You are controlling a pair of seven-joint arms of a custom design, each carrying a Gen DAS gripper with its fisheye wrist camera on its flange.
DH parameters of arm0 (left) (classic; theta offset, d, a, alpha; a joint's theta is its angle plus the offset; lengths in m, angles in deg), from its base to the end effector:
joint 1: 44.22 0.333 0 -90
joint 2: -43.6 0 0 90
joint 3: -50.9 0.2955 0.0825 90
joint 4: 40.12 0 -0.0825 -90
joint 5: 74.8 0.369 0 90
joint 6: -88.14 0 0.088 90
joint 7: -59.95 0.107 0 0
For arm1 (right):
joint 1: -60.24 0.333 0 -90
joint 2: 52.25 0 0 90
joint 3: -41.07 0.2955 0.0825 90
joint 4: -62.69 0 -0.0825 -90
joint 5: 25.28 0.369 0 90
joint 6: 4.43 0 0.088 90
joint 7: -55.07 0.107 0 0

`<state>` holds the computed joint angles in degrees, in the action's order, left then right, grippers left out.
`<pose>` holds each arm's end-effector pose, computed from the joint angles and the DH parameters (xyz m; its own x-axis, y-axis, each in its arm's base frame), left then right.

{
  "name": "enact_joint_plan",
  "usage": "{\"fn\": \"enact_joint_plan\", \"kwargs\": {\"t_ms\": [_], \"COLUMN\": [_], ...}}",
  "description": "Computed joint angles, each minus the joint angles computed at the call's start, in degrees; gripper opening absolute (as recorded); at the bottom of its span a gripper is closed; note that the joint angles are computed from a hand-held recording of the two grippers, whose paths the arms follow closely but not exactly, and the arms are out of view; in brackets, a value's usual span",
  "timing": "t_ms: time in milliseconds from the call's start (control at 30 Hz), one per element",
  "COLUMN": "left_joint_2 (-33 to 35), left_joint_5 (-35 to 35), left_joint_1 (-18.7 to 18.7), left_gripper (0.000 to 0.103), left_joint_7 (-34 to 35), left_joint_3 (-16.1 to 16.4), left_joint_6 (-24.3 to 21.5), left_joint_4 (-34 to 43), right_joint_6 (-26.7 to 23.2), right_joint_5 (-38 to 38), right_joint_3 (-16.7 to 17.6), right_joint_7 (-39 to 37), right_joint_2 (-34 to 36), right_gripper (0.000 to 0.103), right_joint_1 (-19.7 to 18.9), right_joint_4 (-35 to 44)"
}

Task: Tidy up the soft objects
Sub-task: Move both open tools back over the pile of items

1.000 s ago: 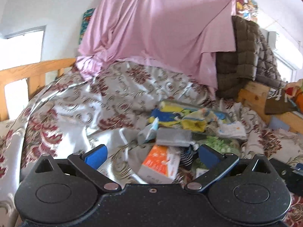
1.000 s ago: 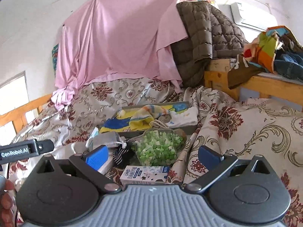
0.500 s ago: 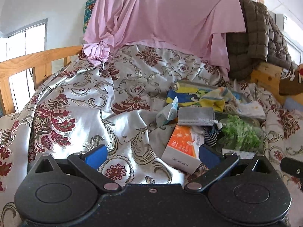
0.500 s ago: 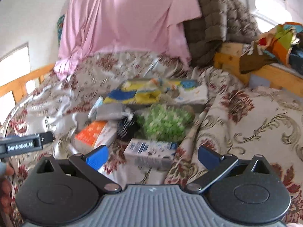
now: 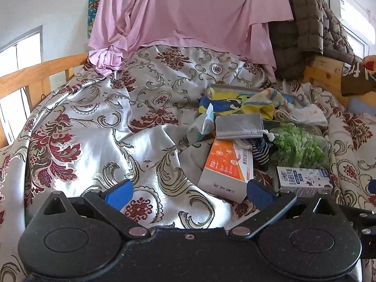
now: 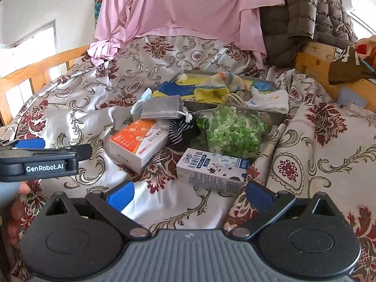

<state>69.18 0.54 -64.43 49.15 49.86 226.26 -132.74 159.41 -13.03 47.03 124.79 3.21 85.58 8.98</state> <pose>0.6434 -0.2422 0.3955 0.4623 -0.8865 0.0182 -0.4412 -0.2479 -0.8625 0.7129 0.3710 0.3989 0.5925 -0.8056 0.0032 -0.4520 -0.3358 -0.8264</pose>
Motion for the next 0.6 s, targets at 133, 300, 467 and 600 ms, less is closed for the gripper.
{"fn": "enact_joint_plan", "kwargs": {"t_ms": [133, 300, 467, 600], "left_joint_2": [0.46, 0.57, 0.88, 1.12], "left_joint_5": [-1.27, -2.46, -3.69, -4.56], "left_joint_1": [0.15, 0.29, 0.44, 0.58], "left_gripper": [0.102, 0.102, 0.102, 0.102], "left_joint_7": [1.44, 1.35, 1.77, 1.65], "left_joint_3": [-0.10, 0.10, 0.28, 0.41], "left_joint_6": [-0.52, -0.97, -1.61, -1.78], "left_joint_4": [0.52, 0.79, 1.31, 1.77], "right_joint_6": [-1.15, -2.64, -5.87, -6.90], "right_joint_5": [0.35, 0.92, 1.51, 2.17], "right_joint_3": [0.54, 1.30, 1.68, 2.24], "right_joint_7": [-0.24, -1.07, -1.01, -1.68], "right_joint_2": [0.93, 2.38, 5.53, 6.56], "right_gripper": [0.103, 0.103, 0.103, 0.103], "right_joint_1": [-0.29, -0.52, -0.44, -0.57], "right_joint_4": [1.76, 4.34, 9.97, 11.75]}}
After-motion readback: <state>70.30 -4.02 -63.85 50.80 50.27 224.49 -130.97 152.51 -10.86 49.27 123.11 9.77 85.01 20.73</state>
